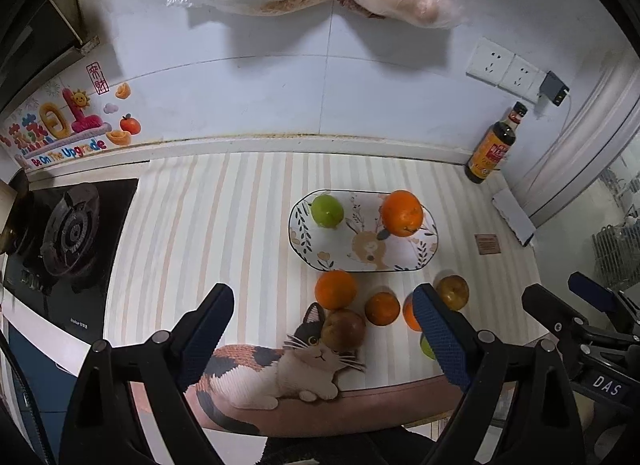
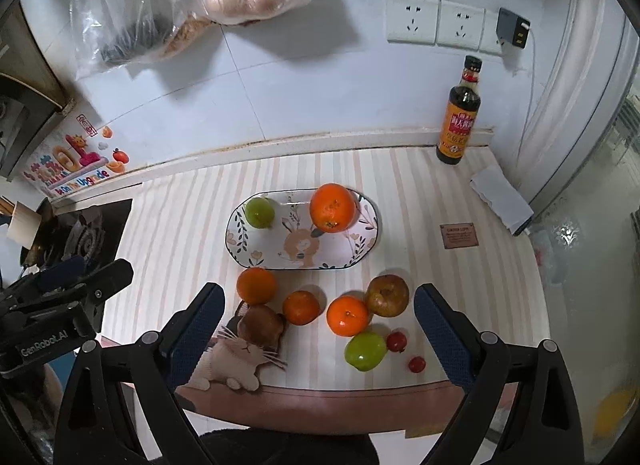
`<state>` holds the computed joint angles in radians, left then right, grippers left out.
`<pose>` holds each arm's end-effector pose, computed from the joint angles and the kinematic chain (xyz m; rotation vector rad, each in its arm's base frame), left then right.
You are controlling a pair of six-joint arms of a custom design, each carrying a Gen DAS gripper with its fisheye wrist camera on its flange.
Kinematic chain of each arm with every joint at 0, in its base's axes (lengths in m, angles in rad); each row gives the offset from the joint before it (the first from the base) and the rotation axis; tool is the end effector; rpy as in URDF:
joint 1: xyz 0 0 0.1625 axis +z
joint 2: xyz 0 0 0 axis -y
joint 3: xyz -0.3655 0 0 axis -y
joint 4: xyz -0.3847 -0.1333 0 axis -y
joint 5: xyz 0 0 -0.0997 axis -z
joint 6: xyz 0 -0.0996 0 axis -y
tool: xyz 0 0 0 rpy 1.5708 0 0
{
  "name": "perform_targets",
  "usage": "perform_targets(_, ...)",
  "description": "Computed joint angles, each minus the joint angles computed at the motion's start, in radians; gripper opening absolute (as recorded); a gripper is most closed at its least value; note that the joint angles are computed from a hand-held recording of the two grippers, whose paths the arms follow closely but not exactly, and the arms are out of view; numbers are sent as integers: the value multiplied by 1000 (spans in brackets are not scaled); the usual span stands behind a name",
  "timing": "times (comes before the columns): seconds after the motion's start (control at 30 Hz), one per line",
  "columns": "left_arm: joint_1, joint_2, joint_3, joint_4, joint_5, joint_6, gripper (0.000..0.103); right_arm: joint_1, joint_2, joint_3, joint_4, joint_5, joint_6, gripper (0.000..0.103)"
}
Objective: Organize fruits
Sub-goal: 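Withdraw both tools from the plate, then grasp a brown-red apple with the left tool while the right tool grasps an orange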
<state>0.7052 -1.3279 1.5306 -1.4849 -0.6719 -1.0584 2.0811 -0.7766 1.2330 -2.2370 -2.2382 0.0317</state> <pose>-0.2763 -0.5126 0.3520 -0.0611 2.3113 -0.7210 0.4141 -0.5931 0.1934 0.5059 -2.4603 0.4876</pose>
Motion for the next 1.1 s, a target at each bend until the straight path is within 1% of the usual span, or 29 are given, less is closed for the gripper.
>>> perform_targets(0.27, -11, -8, 10, 5, 10, -25, 92, -12, -19, 25, -6, 47, 24, 98)
perform_targets(0.3, -7, -5, 9, 10, 16, -29, 94, -19, -17, 24, -2, 52, 31, 98)
perform_targets(0.37, 14, 12, -4, 21, 7, -30, 102, -37, -9, 19, 7, 60, 37, 98)
perform_targets(0.43, 36, 17, 6, -6, -6, -22, 102, -63, 4, 10, 34, 73, 55, 98)
perform_targets(0.57, 109, 51, 15, -63, -87, 2, 102, -144, 41, 2, 69, 124, 86, 98)
perform_targets(0.63, 158, 70, 30, -106, -145, 7, 102, -176, 61, -5, 86, 139, 93, 96)
perform_targets(0.67, 182, 78, 37, -129, -178, 14, 102, -198, 78, -15, 107, 151, 99, 93)
perform_targets(0.7, 208, 90, 44, -153, -213, 16, 102, -213, 89, -21, 116, 160, 100, 86)
perform_targets(0.73, 226, 99, 50, -166, -232, 13, 102, -228, 102, -29, 131, 168, 104, 82)
perform_targets(0.8, 274, 128, 56, -210, -304, 24, 102, -252, 126, -45, 156, 173, 108, 78)
perform_targets(0.87, 313, 159, 59, -253, -362, 37, 102, -272, 151, -62, 183, 169, 113, 77)
perform_targets(0.97, 348, 202, 58, -291, -408, 65, 101, -290, 181, -84, 205, 162, 102, 77)
perform_targets(1.07, 365, 234, 55, -318, -435, 92, 100, -301, 213, -111, 230, 147, 91, 77)
perform_targets(1.1, 367, 241, 55, -325, -434, 96, 96, -304, 220, -117, 236, 142, 91, 77)
